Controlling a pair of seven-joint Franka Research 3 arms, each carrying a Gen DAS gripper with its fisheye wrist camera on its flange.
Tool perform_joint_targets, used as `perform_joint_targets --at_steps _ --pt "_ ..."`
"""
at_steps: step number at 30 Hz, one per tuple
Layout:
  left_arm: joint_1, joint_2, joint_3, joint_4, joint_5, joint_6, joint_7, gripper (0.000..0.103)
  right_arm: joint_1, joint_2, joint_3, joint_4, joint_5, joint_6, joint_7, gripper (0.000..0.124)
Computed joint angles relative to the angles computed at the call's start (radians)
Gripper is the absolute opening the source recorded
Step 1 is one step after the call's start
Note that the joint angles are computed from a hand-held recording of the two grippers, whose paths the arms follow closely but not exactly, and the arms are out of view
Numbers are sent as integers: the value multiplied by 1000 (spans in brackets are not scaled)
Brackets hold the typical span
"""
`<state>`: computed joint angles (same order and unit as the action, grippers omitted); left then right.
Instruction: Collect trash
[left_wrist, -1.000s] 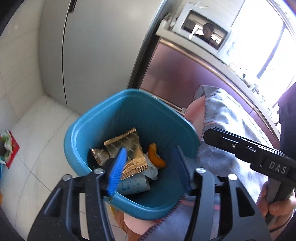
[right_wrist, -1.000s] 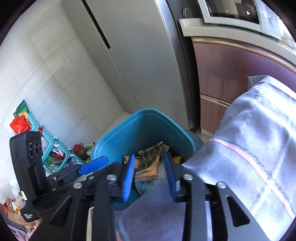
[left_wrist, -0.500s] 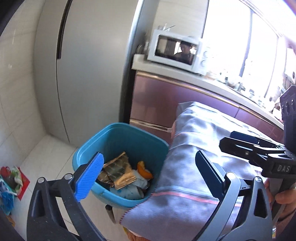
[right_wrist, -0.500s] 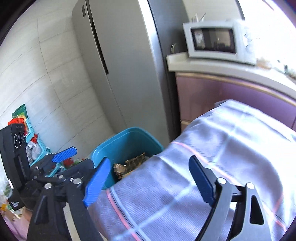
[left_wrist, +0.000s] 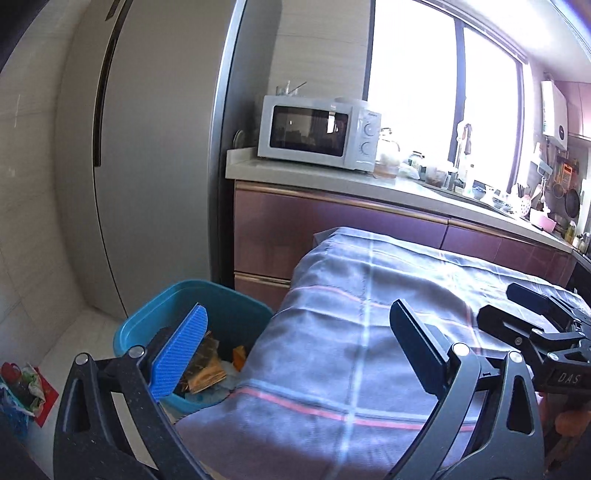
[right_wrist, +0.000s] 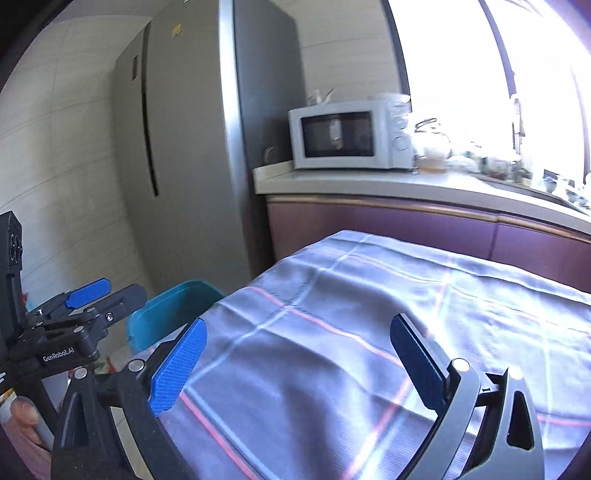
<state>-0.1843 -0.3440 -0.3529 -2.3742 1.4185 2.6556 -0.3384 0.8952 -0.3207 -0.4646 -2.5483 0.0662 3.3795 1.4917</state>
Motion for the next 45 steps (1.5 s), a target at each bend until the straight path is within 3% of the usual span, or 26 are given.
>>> perform_joint_targets --at_steps 6,15,27,45 --pt "-32 41 -43 59 52 -71 -27 97 -298 -25 261 -83 71 98 10 96" --pt "-106 82 -57 108 121 -171 -41 97 -495 -82 412 -166 99 177 39 96" --pt "-170 105 -57 132 175 -231 -58 97 -569 -141 464 -230 148 227 35 96" --pt "-194 98 -60 127 201 -260 -71 97 -592 -180 491 -263 193 235 19 96"
